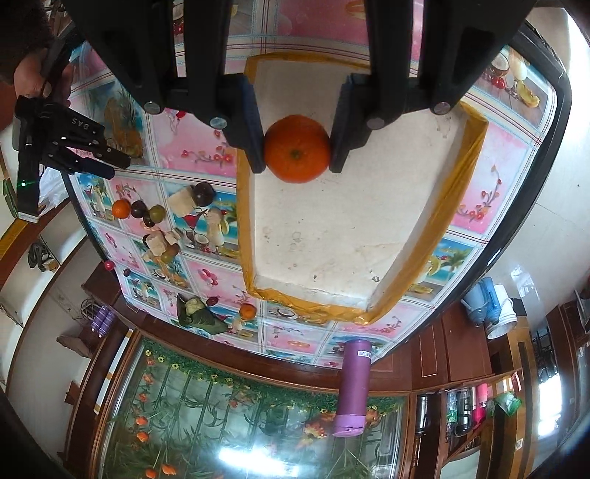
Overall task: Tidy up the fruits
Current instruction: 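Carry the held orange over the white foam tray while the left tool carries its orange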
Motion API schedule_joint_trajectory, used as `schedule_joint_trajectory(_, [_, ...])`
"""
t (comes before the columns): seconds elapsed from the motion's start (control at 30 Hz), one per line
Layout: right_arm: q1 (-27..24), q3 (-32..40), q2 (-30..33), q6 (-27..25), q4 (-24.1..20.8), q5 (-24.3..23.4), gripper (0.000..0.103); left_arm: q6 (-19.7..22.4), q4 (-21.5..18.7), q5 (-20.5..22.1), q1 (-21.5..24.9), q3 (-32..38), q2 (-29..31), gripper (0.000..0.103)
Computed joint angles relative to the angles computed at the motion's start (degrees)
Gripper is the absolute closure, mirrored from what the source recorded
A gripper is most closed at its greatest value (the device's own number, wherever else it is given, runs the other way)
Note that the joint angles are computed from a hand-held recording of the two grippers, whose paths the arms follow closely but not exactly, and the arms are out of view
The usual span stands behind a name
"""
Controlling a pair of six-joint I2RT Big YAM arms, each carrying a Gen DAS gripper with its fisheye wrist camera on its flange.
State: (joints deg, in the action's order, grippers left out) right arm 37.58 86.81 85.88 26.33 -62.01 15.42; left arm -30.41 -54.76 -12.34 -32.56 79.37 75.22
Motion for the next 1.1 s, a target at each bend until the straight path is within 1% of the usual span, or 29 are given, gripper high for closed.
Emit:
schedule_joint_trajectory(0.07, [0.4, -2.5, -2.9, -1.1, 0.4, 1.1, 0.057, -0.3, -0.2, 0.0, -0.6, 0.0, -0.2, 0.066])
schedule_joint_trajectory(0.1, [0.3, -3.4, -3.8, -1.1, -0.3, 0.5, 0.057, -0.6, -0.4, 0.0, -0.9, 0.0, -0.2, 0.066])
schedule_joint_trajectory(0.17, [-0.5, -4.3, -4.1, -0.8, 0.1, -2.3, 0.057, -0.7, -0.5, 0.2, -1.5, 0.3, 0.0, 0.066])
schedule_joint_trajectory(0.2, [-0.7, -4.6, -4.3, -0.5, 0.0, -2.5, 0.057, -0.8, -0.7, 0.1, -1.9, 0.5, 0.2, 0.066])
schedule_joint_trajectory(0.23, [-0.7, -4.9, -4.6, 0.0, 0.1, -1.2, 0.057, -0.7, -0.7, 0.2, -2.3, 0.7, 0.4, 0.066])
schedule_joint_trajectory(0.27, [-1.1, -5.1, -5.0, 0.3, 1.1, -0.6, 0.057, -0.6, -0.8, 0.4, -2.6, 1.0, 0.7, 0.066])
schedule_joint_trajectory(0.33, [-2.7, -4.9, -5.6, 0.9, 2.2, 0.6, 0.057, -0.4, -1.0, 0.3, -3.4, 1.7, 1.3, 0.066])
schedule_joint_trajectory(0.37, [-3.8, -4.2, -5.2, 0.6, 2.4, 1.5, 0.057, -0.5, -1.0, 0.5, -3.7, 1.9, 1.4, 0.066])
schedule_joint_trajectory(0.43, [-6.5, -2.1, -3.1, -0.8, 2.1, 1.3, 0.057, -0.9, -1.1, 1.0, -4.3, 2.4, 1.8, 0.066])
schedule_joint_trajectory(0.53, [-9.3, -0.3, 0.5, -2.6, 1.1, -2.0, 0.056, -1.0, -1.9, 0.9, -5.2, 3.6, 2.6, 0.065])
schedule_joint_trajectory(0.6, [-9.9, 0.1, 2.2, -3.7, 0.8, -2.2, 0.058, -0.7, -2.3, 0.4, -5.9, 4.0, 2.8, 0.065])
schedule_joint_trajectory(0.7, [-11.1, -0.2, 2.8, -3.9, 2.7, -2.5, 0.06, -0.7, -2.9, 0.0, -6.6, 4.3, 3.1, 0.065])
schedule_joint_trajectory(0.77, [-11.9, -0.3, 2.9, -3.7, 3.9, -4.4, 0.061, -1.0, -3.1, 0.3, -6.8, 4.4, 3.3, 0.065])
schedule_joint_trajectory(0.8, [-12.0, -0.1, 3.1, -4.0, 3.7, -4.7, 0.067, -1.2, -3.2, 0.4, -6.8, 4.4, 3.4, 0.065])
schedule_joint_trajectory(0.83, [-11.9, 0.4, 3.3, -4.4, 3.1, -3.9, 0.068, -1.3, -3.3, 0.5, -6.9, 4.4, 3.4, 0.065])
schedule_joint_trajectory(0.93, [-11.8, 0.1, 3.0, -5.6, 3.0, -4.0, 0.069, -1.7, -3.3, 0.5, -6.9, 4.3, 3.4, 0.065])
schedule_joint_trajectory(1.03, [-11.2, -0.3, 1.9, -4.2, 1.5, -2.2, 0.069, -2.3, -2.6, 0.7, -6.7, 4.0, 3.2, 0.065])
schedule_joint_trajectory(1.1, [-10.5, -0.6, 0.5, -4.0, 1.8, -2.3, 0.069, -2.5, -2.2, 0.9, -6.4, 3.8, 3.2, 0.065])
